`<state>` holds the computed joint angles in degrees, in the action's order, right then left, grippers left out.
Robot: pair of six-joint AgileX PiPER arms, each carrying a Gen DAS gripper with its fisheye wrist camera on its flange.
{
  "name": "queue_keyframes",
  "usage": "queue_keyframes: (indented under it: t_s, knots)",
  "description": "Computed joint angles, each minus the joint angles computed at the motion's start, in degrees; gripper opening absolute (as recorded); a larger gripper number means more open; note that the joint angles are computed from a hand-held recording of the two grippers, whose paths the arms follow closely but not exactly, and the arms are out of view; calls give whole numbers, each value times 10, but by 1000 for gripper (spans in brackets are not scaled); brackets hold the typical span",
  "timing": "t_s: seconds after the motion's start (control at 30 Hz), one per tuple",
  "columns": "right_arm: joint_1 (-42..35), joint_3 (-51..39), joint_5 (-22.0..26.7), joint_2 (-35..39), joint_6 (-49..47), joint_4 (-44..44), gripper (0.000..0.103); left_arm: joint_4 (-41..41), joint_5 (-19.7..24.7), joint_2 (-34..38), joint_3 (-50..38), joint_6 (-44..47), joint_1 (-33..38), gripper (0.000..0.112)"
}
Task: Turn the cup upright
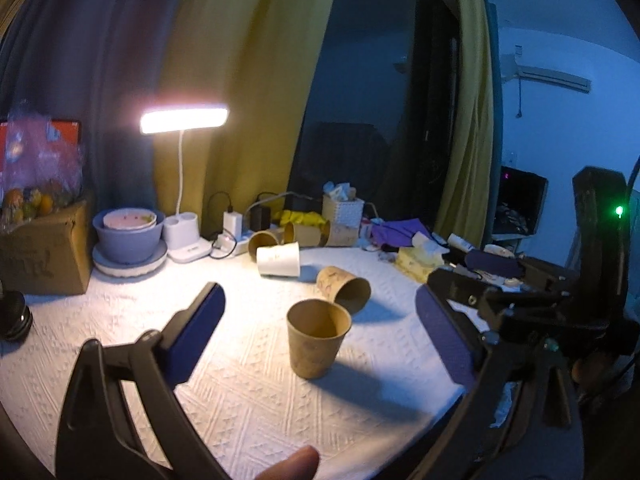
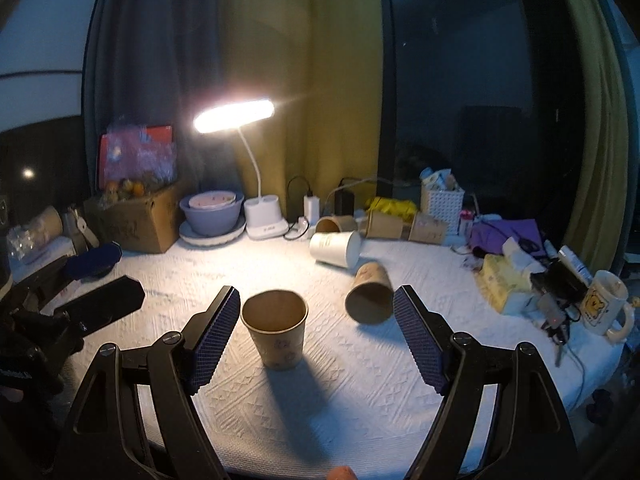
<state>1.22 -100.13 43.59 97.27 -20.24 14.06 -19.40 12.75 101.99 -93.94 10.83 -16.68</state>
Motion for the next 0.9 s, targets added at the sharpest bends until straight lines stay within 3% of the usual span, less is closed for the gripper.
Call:
queue_keyframes:
  t_s: [0.1, 0.37, 0.73, 0.9]
  knots:
    - [-5, -4, 1, -11, 2, 2, 82, 54, -6, -7, -2, -46, -9, 97]
    - [-22, 4, -6, -45, -6, 10, 82, 81, -34, -32, 9, -63, -26, 97]
    - [-54, 32, -12, -66, -7, 10, 82, 366, -35, -33, 11, -332, -53, 97]
    - [-60, 39, -10, -59, 4, 0, 82, 398, -31, -27, 8, -359, -57, 97]
